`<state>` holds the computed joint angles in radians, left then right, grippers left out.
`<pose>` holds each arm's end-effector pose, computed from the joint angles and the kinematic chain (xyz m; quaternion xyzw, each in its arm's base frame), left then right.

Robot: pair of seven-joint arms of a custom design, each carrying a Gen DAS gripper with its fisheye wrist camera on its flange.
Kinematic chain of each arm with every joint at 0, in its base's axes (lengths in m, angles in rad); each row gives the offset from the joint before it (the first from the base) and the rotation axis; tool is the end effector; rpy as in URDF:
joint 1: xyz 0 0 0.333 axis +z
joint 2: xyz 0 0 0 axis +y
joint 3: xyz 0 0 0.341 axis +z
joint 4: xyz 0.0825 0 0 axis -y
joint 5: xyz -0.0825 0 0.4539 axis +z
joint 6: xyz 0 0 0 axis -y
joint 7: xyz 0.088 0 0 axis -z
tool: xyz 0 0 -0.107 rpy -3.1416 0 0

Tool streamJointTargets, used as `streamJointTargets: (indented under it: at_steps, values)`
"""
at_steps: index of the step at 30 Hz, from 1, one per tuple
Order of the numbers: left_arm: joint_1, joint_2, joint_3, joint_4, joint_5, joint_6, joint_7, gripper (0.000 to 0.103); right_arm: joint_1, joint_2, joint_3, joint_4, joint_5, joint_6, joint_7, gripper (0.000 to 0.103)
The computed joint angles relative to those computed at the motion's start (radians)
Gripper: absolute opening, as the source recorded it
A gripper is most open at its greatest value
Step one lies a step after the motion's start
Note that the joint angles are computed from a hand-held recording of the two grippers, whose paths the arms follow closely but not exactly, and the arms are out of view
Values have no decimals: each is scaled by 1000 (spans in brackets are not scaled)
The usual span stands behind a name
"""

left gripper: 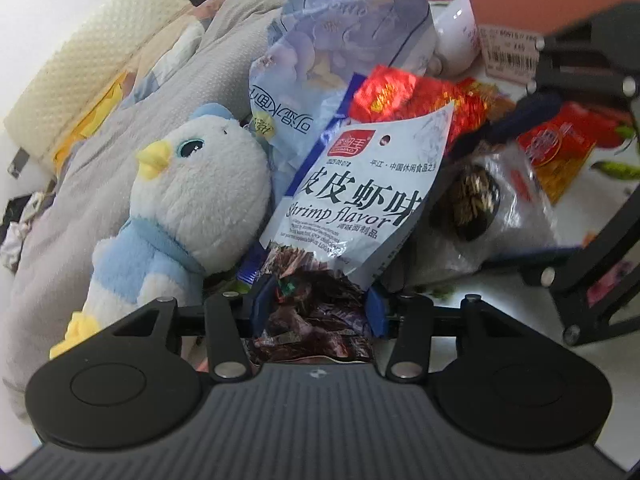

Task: Organize snacks
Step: 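Grasp the shrimp-flavor bag with the left tool while the right tool grasps a clear packet, then lift and carry both held packets over the pink box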

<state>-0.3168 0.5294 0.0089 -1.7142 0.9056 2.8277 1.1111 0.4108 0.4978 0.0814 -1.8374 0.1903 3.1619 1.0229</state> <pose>0.7215 -0.2722 0.3113 -0.4178 0.8341 -0.1396 0.3319 0.6787 0.3362 0.3301 -0.8519 0.3351 -0.2540 0.3121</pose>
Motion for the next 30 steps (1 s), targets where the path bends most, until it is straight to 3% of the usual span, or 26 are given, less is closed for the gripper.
streamJointTargets:
  at_steps: [16,26,30]
  values:
    - [-35,-190,-56,-175,52,-104,-323,53,-59,-169,62,-208,27,26,-36,76]
    - [-24,-261,-125,-232,26,-184,-533,53,-9,-260,-3,-312,29,24,22,76]
    - [-20,-296,-149,-270,-7,-196,-603,51,-30,-299,20,-352,42,14,35,76]
